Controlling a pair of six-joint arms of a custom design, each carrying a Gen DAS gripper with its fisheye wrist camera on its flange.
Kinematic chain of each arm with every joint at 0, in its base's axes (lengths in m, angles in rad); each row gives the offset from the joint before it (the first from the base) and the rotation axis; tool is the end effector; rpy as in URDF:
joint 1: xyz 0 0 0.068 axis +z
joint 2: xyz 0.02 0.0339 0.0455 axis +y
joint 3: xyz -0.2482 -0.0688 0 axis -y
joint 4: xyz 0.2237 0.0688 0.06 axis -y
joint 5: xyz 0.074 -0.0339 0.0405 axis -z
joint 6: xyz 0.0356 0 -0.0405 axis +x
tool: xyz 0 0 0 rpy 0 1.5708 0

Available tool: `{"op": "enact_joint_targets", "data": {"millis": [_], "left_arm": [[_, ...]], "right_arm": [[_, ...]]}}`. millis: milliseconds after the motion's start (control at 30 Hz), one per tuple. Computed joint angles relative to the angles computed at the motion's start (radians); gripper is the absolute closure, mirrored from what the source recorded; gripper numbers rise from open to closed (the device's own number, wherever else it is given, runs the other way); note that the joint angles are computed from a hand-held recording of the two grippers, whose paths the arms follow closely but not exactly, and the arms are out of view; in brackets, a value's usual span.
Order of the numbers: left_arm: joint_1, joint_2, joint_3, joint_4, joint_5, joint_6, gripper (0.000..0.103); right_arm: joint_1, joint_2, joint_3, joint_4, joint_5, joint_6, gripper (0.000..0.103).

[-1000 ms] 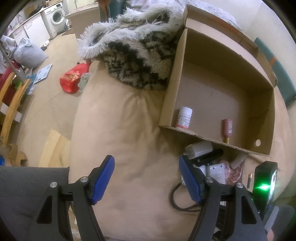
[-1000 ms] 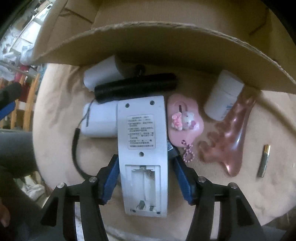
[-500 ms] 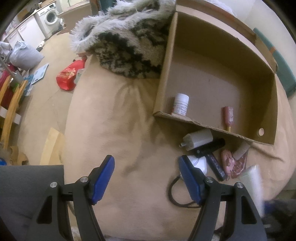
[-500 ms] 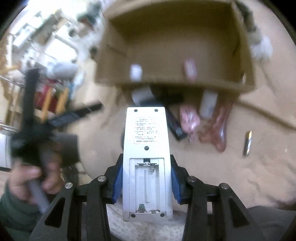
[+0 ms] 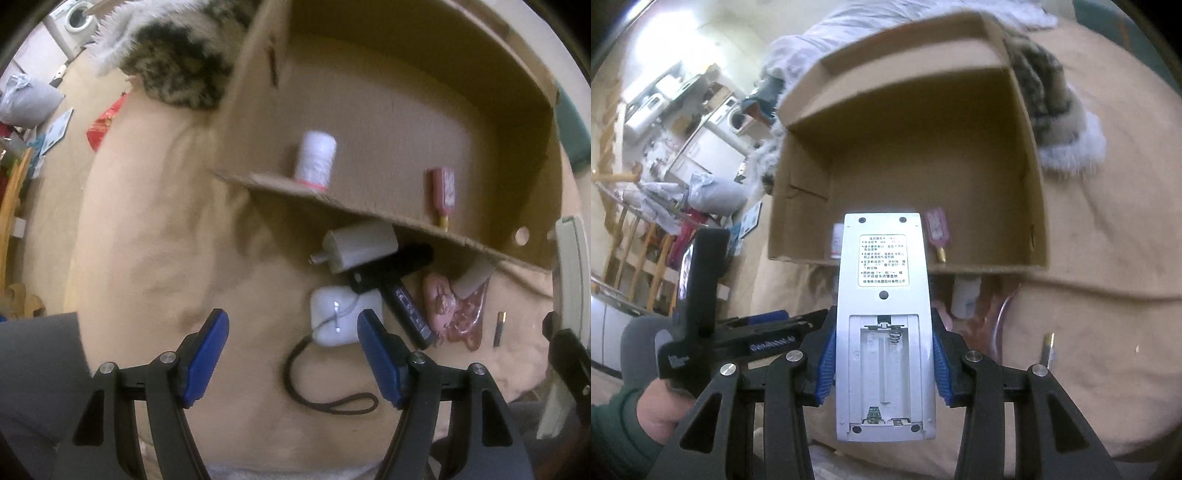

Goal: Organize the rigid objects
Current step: 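Grasp the white remote control with the right gripper while the left gripper grasps the white earbud case, then lower the remote and earbud case into the box and open both grippers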

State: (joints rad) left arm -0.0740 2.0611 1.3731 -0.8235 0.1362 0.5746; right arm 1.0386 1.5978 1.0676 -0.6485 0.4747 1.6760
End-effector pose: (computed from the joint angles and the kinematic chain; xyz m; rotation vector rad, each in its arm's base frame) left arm 0.3529 -0.0310 0.1277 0.9762 2.8846 -0.1789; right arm 0.1614 0.2420 0.2026 0.9243 2.4066 0.3678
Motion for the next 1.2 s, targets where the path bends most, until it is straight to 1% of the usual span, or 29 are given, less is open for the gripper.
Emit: {"op": "enact_joint_targets", "data": {"millis": [100,200,267,367,467,533,567,667,733,800,900,1033,1067,1133,1167,1200], "left_arm": [[-0.037,0.002,-0.054,0.053,-0.022,-0.031,0.034],[-0.076,0.030,-0.075,0.081,-0.044,-0.057,0.034],[-0.097,0.037,-0.085,0.100,-0.044,-0.059,0.034],[-0.130,0.038,-0.118,0.154,-0.080,-0.062,0.034],[-0.146,0.060,-0.122,0.183,-0.105,-0.074,0.034],[-0.142,0.052,-0.131,0.201,-0.090,-0.070,0.050],[-0.149,0.036,-0.158,0.225,-0.097,-0.067,0.050],[-0.158,0.008,-0.181,0.233,-0.138,-0.023,0.050],[-0.144,-0.003,-0.179,0.218,-0.144,-0.009,0.050],[-0.122,-0.012,-0.156,0.187,-0.134,0.002,0.050],[-0.069,-0.074,-0.163,0.169,-0.108,0.056,0.050],[0.021,-0.178,-0.170,0.141,-0.038,0.124,0.050],[0.045,-0.203,-0.163,0.127,-0.015,0.136,0.050],[0.082,-0.228,-0.119,0.088,0.023,0.152,0.050],[0.099,-0.232,-0.076,0.059,0.042,0.159,0.050],[0.116,-0.246,-0.066,0.048,0.059,0.168,0.050]], "right_arm": [[-0.019,-0.015,-0.038,0.028,-0.006,-0.007,0.057],[-0.032,-0.023,-0.063,0.050,-0.019,-0.010,0.057],[-0.046,-0.031,-0.084,0.067,-0.031,-0.014,0.057],[-0.055,-0.041,-0.101,0.077,-0.041,-0.014,0.057],[-0.063,-0.038,-0.100,0.082,-0.045,-0.030,0.057],[-0.059,-0.035,-0.096,0.074,-0.045,-0.032,0.057],[-0.060,-0.033,-0.093,0.072,-0.048,-0.033,0.057],[-0.063,-0.030,-0.090,0.067,-0.055,-0.035,0.057],[-0.066,-0.031,-0.089,0.063,-0.055,-0.037,0.057],[-0.066,-0.029,-0.083,0.055,-0.050,-0.038,0.057],[-0.063,-0.022,-0.068,0.040,-0.042,-0.040,0.057],[-0.043,-0.011,-0.027,0.000,-0.001,-0.052,0.057],[-0.035,-0.001,-0.005,-0.019,0.019,-0.064,0.057],[-0.019,0.041,0.076,-0.108,0.061,-0.074,0.057],[-0.016,0.062,0.108,-0.146,0.068,-0.071,0.057],[-0.013,0.071,0.121,-0.164,0.075,-0.057,0.057]]}}
